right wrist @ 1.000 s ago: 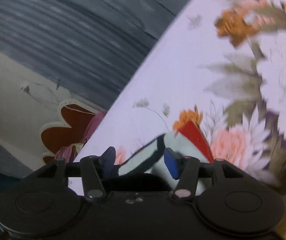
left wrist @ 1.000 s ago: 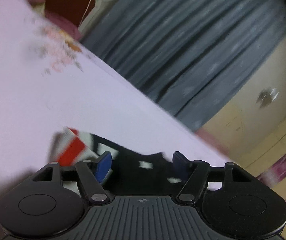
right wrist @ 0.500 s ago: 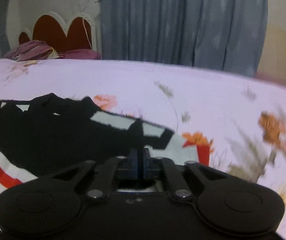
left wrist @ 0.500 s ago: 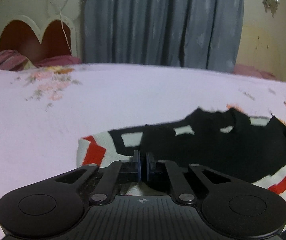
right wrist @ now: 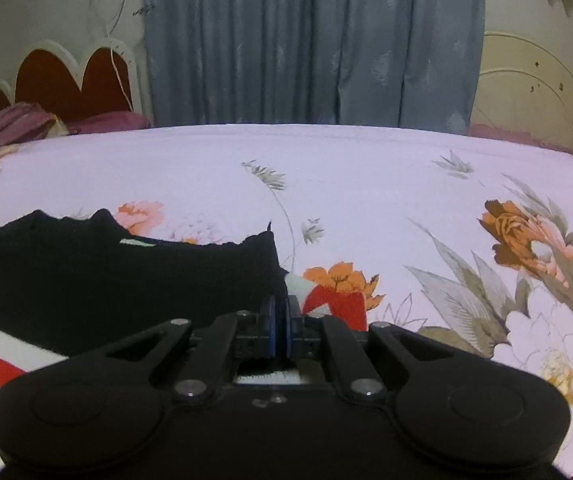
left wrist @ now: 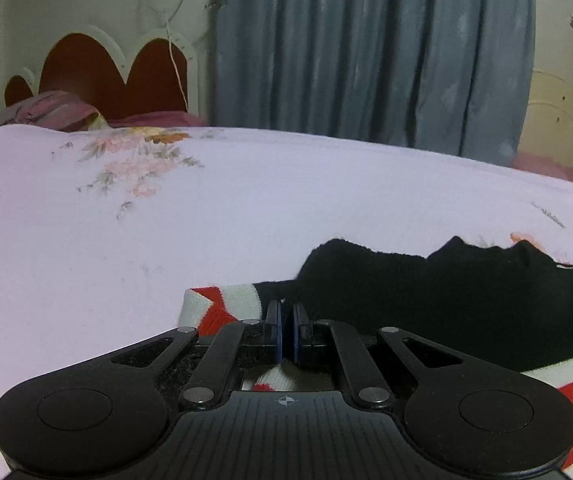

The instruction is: Fold small clothes

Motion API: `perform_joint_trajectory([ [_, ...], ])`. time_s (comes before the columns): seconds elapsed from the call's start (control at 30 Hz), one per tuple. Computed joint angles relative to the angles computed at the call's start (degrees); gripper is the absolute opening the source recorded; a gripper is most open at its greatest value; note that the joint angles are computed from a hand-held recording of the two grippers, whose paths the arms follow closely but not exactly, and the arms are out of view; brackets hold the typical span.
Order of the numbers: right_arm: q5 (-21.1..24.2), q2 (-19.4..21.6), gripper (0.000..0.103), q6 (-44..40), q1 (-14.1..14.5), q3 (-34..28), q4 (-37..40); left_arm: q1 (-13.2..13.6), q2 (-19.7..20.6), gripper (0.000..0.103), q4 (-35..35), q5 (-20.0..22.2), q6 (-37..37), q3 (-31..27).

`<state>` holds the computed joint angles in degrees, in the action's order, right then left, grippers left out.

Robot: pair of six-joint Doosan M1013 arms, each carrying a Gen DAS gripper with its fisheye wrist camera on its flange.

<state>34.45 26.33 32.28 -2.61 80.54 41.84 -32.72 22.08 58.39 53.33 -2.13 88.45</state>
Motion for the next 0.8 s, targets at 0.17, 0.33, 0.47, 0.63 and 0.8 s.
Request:
perform_joint_trajectory([
  [0.17, 0.41, 0.24, 0.009, 1.76, 0.32, -0.62, -1.88, 0.12, 0.47, 0.005, -1.46, 0.72, 3.3, -1.09],
  [0.33, -4.53, -2.5, 0.059, 2.81, 1.05, 1.77, -3.66, -2.05, 0.17, 0.079, 3.1, 5.98, -0.75, -1.93],
  [0.47, -1.61, -3.95, 0.046, -4.57, 2.29, 3.64, 1.94, -3.77, 0.57, 0.079, 5.88, -0.72, -1.04, -3.42],
  [0.63, 7.87, -3.21, 0.056, -10.9, 4.5, 3.14, 3.38, -3.61, 3.45, 0.08, -2.07, -9.05, 11.65, -7.13],
  [0.8, 4.25, -3.18, 0.056, -11.87, 3.24, 3.72, 1.51, -3.41, 2.06, 0.079, -2.64, -1.27, 9.47, -3.53],
])
